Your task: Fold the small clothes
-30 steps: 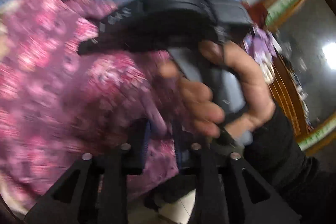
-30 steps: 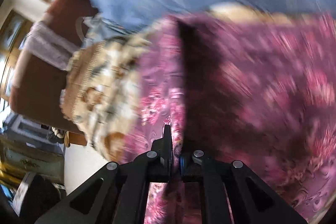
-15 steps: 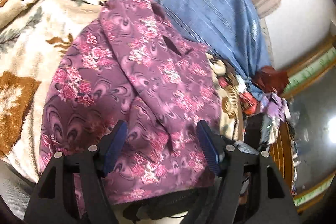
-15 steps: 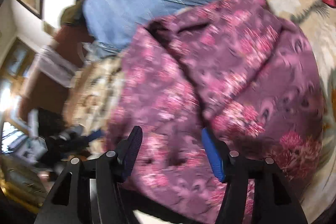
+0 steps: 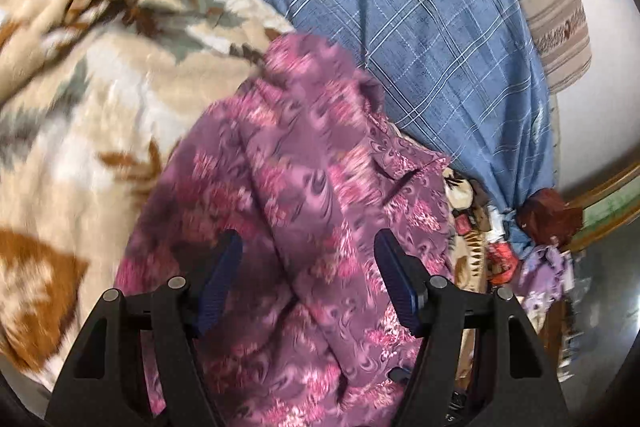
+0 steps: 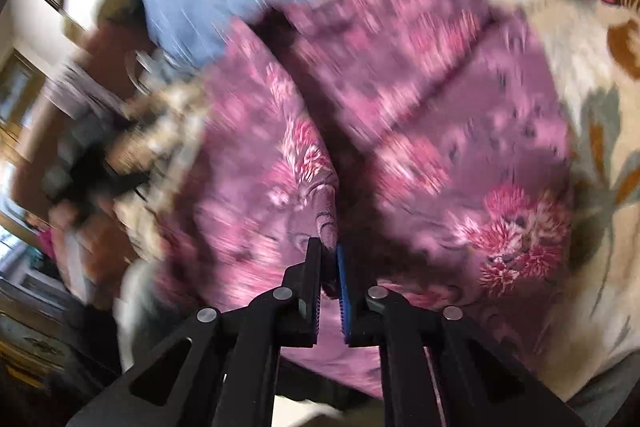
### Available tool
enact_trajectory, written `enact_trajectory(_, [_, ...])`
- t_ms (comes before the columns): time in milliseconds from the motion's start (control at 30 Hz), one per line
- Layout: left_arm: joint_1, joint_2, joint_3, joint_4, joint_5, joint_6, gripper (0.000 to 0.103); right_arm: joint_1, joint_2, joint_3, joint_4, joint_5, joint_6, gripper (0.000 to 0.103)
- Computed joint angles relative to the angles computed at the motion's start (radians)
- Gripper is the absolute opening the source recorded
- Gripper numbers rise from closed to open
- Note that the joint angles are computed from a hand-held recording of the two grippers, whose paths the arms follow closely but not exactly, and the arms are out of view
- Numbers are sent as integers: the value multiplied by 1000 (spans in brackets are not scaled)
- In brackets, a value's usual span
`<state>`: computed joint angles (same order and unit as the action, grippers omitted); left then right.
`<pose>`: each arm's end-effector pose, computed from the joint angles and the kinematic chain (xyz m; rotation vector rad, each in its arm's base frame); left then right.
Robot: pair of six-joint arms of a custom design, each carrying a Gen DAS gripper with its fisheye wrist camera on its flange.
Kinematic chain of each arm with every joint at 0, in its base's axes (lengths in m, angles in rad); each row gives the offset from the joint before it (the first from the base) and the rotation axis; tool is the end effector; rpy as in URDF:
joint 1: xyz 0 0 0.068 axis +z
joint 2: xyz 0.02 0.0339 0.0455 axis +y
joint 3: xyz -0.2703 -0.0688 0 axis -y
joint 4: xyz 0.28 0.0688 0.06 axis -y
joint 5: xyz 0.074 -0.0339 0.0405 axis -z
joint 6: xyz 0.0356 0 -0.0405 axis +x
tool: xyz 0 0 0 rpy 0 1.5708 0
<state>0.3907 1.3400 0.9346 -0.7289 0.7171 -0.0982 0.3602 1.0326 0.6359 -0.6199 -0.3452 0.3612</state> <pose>0.2694 0.0857 0.2300 -0.4016 2.4645 -0.8421 0.2011 0.0886 0.2013 -0.1304 2.6576 0.7002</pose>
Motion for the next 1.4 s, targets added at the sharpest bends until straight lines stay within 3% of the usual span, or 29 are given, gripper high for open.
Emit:
enact_trajectory(67, [-36, -16, 37, -2, -8, 16, 68, -31, -26, 23, -37, -21, -30, 20])
enact_trajectory(133, [-107, -15, 105, 4, -70, 48, 68, -121, -108, 68, -59, -123, -84, 49])
enact_trajectory(167, [-135, -2, 138, 13, -104, 60, 68, -160, -116, 101, -64, -150, -113, 69])
enact_trajectory(300, [-283, 177, 356, 6, -291, 97, 68, -256, 113, 366, -76, -168, -215, 71])
enact_trajectory(367, [-298, 334, 498, -68, -206, 85, 68, -287, 332, 530, -37, -236, -190, 71])
enact_trajectory(467, [-302, 551, 658, -119, -53, -11, 68, -292, 585, 721, -19, -308, -129, 68])
enact_trajectory(600, [-313, 713, 751, -39, -47, -180, 68, -257, 908, 963, 17, -264, 22, 59])
enact_trajectory(667, [-313, 770, 796, -38, -44, -226, 62, -256, 1041, 1099, -53, -185, 50, 56])
enact_trajectory(700, [-315, 787, 810, -27, -38, -230, 58, -259, 1083, 1139, -71, -173, 67, 48])
enact_trajectory(767, [-326, 810, 854, -53, -77, -194, 32, -248, 1137, 1222, -116, -116, 31, 39])
enact_trajectory(833, [-330, 856, 926, -109, -93, -183, 19, -242, 1185, 1295, -173, -74, 15, 26])
enact_trajectory(867, [-325, 880, 961, -134, -80, -186, 5, -243, 1206, 1326, -201, -63, 14, 17])
enact_trajectory(900, [-318, 895, 990, -161, -76, -176, 4, -246, 1215, 1340, -208, -56, 18, 2])
enact_trajectory(933, [-308, 896, 1001, -168, -59, -168, 4, -252, 1219, 1350, -212, -62, 9, 0])
enact_trajectory(1033, [-262, 863, 982, -120, 17, -190, 3, -279, 1147, 1285, -139, -114, 11, 0])
enact_trajectory(1133, [-230, 898, 1034, -73, 97, -284, 3, -291, 1110, 1283, -78, -139, 19, 0])
enact_trajectory(1233, [-233, 1022, 1208, -183, 91, -312, 3, -299, 1189, 1416, -132, -212, 11, 2])
enact_trajectory(1267, [-236, 1046, 1235, -208, 101, -304, 3, -294, 1206, 1447, -163, -237, -2, 9])
enact_trajectory(1333, [-245, 1053, 1221, -206, 103, -281, 3, -271, 1155, 1371, -143, -198, -2, 41])
enact_trajectory(1367, [-247, 1046, 1203, -197, 93, -276, 3, -261, 1110, 1296, -104, -190, 2, 76])
enact_trajectory(1400, [-247, 1038, 1186, -187, 87, -272, 3, -252, 1084, 1252, -89, -174, 5, 81])
